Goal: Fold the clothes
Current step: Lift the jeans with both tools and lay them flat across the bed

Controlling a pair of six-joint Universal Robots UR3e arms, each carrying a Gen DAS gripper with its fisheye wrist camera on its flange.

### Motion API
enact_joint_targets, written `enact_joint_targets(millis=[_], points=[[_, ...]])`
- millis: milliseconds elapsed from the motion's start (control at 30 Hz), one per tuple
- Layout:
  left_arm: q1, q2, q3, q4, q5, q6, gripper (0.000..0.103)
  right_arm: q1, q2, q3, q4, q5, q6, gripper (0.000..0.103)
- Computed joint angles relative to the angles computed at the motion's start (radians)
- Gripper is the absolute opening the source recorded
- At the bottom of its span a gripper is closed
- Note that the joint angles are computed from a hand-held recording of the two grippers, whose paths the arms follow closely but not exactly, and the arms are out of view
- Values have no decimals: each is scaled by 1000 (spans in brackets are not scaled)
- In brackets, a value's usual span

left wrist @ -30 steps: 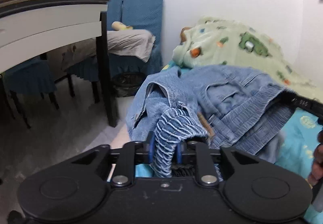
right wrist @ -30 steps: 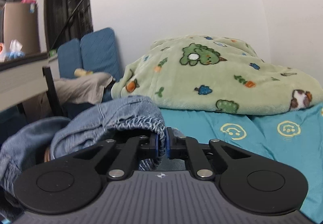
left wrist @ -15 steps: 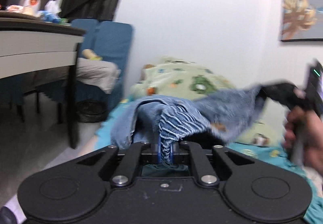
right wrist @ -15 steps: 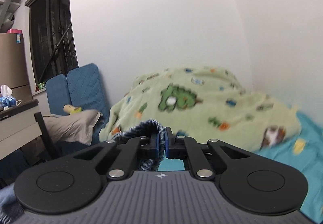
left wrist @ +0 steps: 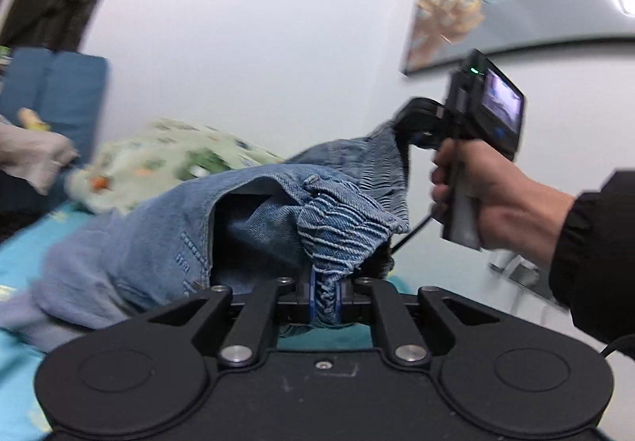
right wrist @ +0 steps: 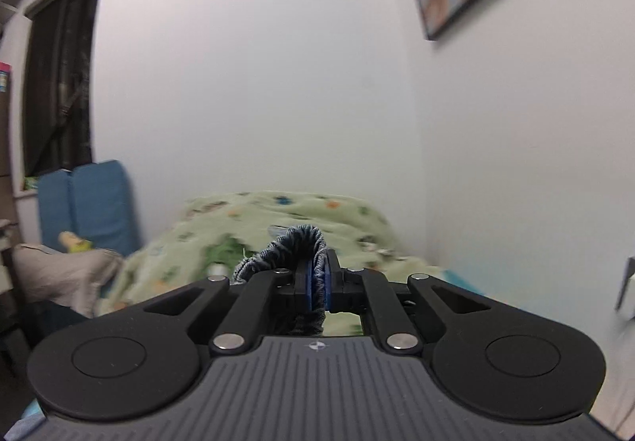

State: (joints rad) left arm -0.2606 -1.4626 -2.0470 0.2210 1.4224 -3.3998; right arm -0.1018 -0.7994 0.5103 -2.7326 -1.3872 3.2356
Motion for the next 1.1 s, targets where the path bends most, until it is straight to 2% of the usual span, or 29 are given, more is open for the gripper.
enact_joint_targets(millis=[100, 200, 333, 433, 500, 533, 600, 633, 667, 733, 833, 967, 1100], points=[[-162, -248, 166, 46, 103, -6, 8, -91, 46, -3, 6, 60, -27, 5], [-231, -428, 299, 13, 115, -5, 8, -143, 111, 26, -19, 65, -103, 5], [-230, -572, 419, -89, 38, 94, 9, -180, 196, 115, -67, 36, -187, 5], [-179, -583, 411, -144, -50, 132, 13, -191, 266, 133, -83, -3, -213, 6], [-151, -569, 375, -136, -91, 176, 19, -196, 259, 191, -108, -16, -188, 11], [-137, -585, 371, -116, -114, 192, 25, -208, 252, 181, -89, -9, -168, 19], [-108, -598, 359, -103, -162, 219, 29, -215, 196, 245, -97, -29, -153, 38], [-98, -591, 348, -101, -182, 228, 34, -218, 159, 284, -103, -37, -161, 51], [-92, -571, 329, -101, -204, 226, 38, -229, 108, 344, -112, -35, -170, 59], [-78, -536, 296, -98, -247, 225, 53, -250, 12, 450, -124, -34, -184, 61], [-45, -450, 241, -124, -301, 252, 55, -259, -130, 611, -169, -47, -160, 62], [19, -232, 117, -182, -379, 319, 55, -231, -271, 733, -175, -83, -98, 64], [143, -2, 42, -332, -474, 359, 55, -177, -385, 828, -187, -87, -42, 64]])
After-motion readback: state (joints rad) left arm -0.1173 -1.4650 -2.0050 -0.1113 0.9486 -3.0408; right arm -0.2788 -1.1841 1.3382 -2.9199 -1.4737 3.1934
